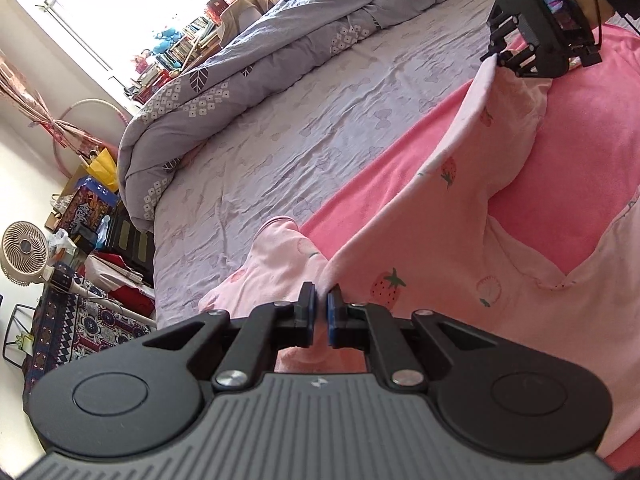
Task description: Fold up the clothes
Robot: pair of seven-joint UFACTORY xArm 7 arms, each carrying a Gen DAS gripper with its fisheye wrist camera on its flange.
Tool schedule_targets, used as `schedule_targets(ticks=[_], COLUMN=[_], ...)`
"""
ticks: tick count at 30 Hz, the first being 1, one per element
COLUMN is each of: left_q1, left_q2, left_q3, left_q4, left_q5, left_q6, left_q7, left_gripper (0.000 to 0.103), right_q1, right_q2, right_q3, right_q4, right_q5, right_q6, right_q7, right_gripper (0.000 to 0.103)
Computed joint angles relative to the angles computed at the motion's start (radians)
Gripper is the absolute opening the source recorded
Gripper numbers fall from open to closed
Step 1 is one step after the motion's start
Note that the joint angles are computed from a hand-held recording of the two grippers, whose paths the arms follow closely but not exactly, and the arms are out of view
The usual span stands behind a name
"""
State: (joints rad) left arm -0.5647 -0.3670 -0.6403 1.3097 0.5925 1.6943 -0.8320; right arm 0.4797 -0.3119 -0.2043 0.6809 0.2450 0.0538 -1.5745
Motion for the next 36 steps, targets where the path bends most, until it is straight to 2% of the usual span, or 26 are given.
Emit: schedule_targets(ticks=[3, 5, 8, 11, 14, 17, 19, 21, 24, 25, 27, 28, 29, 32, 33, 34, 36], left_q1=[-0.005, -0.004, -0.011, -0.031, -0.042, -0.035, 0.009, 0.061, 0.096, 0.089, 0.088, 0.102, 0.118, 0.151, 0.148, 0.140, 0.120], left_q2=[-0.013, -0.019, -0.036, -0.062, -0.109, -0.205, -0.273, -0.327, -0.288, -0.272, -0.248, -0.239, -0.229, -0.187, -0.175, -0.183, -0.229], left_q3=[-0.010, -0.026, -0.039, -0.045, -0.032, 0.054, 0.093, 0.122, 0.171, 0.207, 0.262, 0.261, 0.255, 0.243, 0.252, 0.268, 0.307], left_q4=[0.008, 0.021, 0.036, 0.016, -0.056, -0.163, -0.228, -0.291, -0.337, -0.356, -0.399, -0.414, -0.425, -0.438, -0.441, -0.455, -0.505], left_q5=[0.005, 0.006, -0.043, -0.135, -0.215, -0.312, -0.340, -0.340, -0.336, -0.365, -0.431, -0.440, -0.440, -0.452, -0.477, -0.514, -0.598], left_q6=[0.001, 0.010, 0.011, -0.013, -0.067, -0.185, -0.263, -0.346, -0.411, -0.447, -0.528, -0.553, -0.574, -0.585, -0.583, -0.595, -0.651], left_q7=[-0.004, -0.006, -0.016, -0.041, -0.079, -0.123, -0.181, -0.219, -0.101, -0.047, 0.011, 0.007, -0.005, -0.056, -0.068, -0.083, -0.110], left_gripper=[0.004, 0.001, 0.001, 0.001, 0.014, 0.022, 0.043, 0.051, 0.060, 0.061, 0.061, 0.062, 0.062, 0.056, 0.044, 0.036, 0.036], right_q1=[-0.035, -0.115, -0.268, -0.371, -0.429, -0.475, -0.486, -0.475, -0.444, -0.444, -0.453, -0.461, -0.467, -0.481, -0.479, -0.473, -0.461], right_q2=[-0.135, -0.237, -0.425, -0.675, -0.868, -0.951, -0.968, -0.975, -1.030, -1.046, -1.053, -1.034, -1.010, -0.954, -0.955, -0.960, -0.957], right_q3=[-0.032, -0.016, 0.055, 0.079, 0.098, 0.150, 0.170, 0.171, 0.163, 0.159, 0.156, 0.155, 0.152, 0.157, 0.159, 0.158, 0.153], right_q4=[-0.027, -0.035, -0.055, -0.108, -0.206, -0.275, -0.290, -0.292, -0.317, -0.320, -0.307, -0.288, -0.265, -0.221, -0.216, -0.219, -0.225], right_q5=[-0.018, -0.055, -0.124, -0.200, -0.269, -0.304, -0.301, -0.294, -0.324, -0.329, -0.321, -0.305, -0.288, -0.273, -0.275, -0.281, -0.290], right_q6=[0.040, 0.119, 0.318, 0.597, 0.791, 0.949, 1.007, 1.058, 1.131, 1.155, 1.189, 1.198, 1.209, 1.224, 1.233, 1.235, 1.229], right_q7=[-0.018, 0.007, 0.101, 0.144, 0.149, 0.231, 0.308, 0.363, 0.361, 0.368, 0.411, 0.452, 0.494, 0.589, 0.607, 0.613, 0.622], right_gripper=[0.006, 0.006, 0.006, 0.006, 0.006, 0.006, 0.007, 0.009, 0.010, 0.016, 0.035, 0.053, 0.062, 0.066, 0.067, 0.068, 0.069])
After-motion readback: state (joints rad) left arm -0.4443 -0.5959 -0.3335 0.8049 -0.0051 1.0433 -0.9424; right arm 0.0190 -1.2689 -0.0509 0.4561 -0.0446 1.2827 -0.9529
